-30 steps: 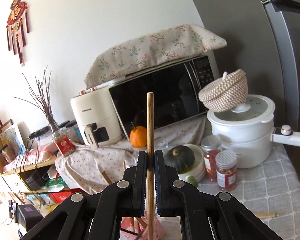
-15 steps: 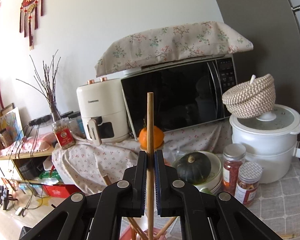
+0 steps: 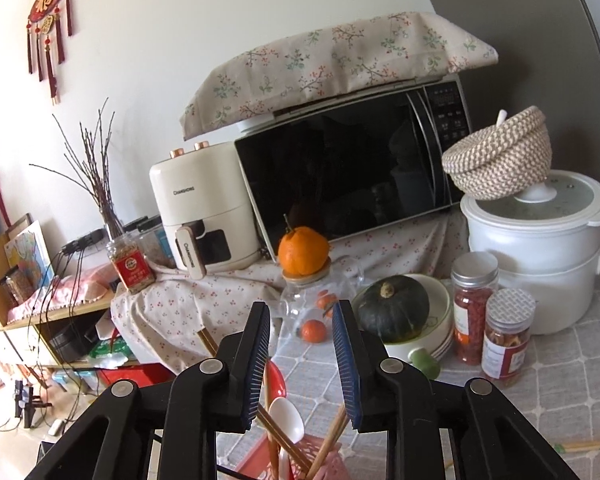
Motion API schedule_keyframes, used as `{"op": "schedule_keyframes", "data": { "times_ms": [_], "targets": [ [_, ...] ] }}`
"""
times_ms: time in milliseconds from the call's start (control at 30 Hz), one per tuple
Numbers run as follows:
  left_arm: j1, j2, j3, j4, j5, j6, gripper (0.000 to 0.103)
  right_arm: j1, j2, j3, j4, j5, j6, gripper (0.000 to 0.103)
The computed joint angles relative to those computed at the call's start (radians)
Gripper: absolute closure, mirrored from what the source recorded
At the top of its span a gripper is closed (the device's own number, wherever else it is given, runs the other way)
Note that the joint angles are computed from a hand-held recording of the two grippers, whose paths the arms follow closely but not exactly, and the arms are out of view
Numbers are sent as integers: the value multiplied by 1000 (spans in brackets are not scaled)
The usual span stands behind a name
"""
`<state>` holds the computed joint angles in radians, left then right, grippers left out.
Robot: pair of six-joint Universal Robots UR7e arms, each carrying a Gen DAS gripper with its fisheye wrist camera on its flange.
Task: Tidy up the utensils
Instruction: 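Lower the wooden chopstick into the pink basket and open the right gripper, then grasp the last loose wooden chopstick with the left gripper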
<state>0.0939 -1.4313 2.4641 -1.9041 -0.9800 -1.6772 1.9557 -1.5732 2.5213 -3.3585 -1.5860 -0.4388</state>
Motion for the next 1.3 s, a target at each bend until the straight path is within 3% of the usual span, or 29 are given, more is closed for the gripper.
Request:
{"op": "schedule_keyframes", "data": {
  "times_ms": [133,267,433,600,833,1000,1133,1300],
  "targets": [
    [-6,11,-1,3,6,21,46,-10,-71,3,71,4,9,64],
    [2,34,0,1,-5,53,43,-30,-163,9,171,-47,-7,56],
    [1,98,-5,-37,-41,108,43,-130,-310,25,337,-80,-60,43],
    [-12,230,-33,-140,-90,234,43,-249,-436,35,472,-110,-117,34],
    [20,426,-121,-279,-141,428,43,-367,-506,21,558,-192,-150,24],
    [80,528,-232,-270,-82,502,43,-438,-488,-5,579,-266,-127,24],
    [178,587,-345,-240,-15,533,43,-483,-444,-36,576,-341,-89,24],
    [275,625,-474,-133,114,512,46,-565,-434,-88,669,-304,-6,24]
  ]
}}
